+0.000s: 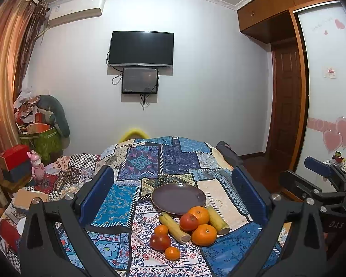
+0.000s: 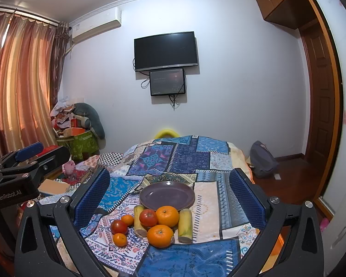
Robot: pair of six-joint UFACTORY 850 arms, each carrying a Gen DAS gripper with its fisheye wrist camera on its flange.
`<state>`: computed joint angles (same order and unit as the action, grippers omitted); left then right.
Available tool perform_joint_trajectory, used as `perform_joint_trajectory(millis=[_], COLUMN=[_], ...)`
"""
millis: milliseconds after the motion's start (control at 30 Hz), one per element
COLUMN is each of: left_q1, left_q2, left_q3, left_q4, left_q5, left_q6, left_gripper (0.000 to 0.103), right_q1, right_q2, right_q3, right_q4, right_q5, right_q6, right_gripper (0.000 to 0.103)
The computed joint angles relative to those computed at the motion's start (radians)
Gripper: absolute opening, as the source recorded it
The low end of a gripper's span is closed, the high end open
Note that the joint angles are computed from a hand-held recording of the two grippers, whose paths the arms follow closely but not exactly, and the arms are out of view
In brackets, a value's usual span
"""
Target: Organize fruits
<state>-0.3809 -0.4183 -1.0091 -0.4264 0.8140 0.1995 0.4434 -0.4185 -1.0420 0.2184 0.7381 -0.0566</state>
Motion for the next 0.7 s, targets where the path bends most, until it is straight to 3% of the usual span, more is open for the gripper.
perform_joint_trajectory(millis=[700], left_q1=[0.003], left_q2=[-0.004], left_q3=[0.001], left_q4=[0.008], left_q5=[0.006], left_q6=[-0.007], left_gripper=[0.103], right_q1=[-0.003], right_q2=[0.000], right_q3=[0.000], right_q4=[-0.014], right_q5=[0.001], right_q6=[0.005], right_gripper=[0.103])
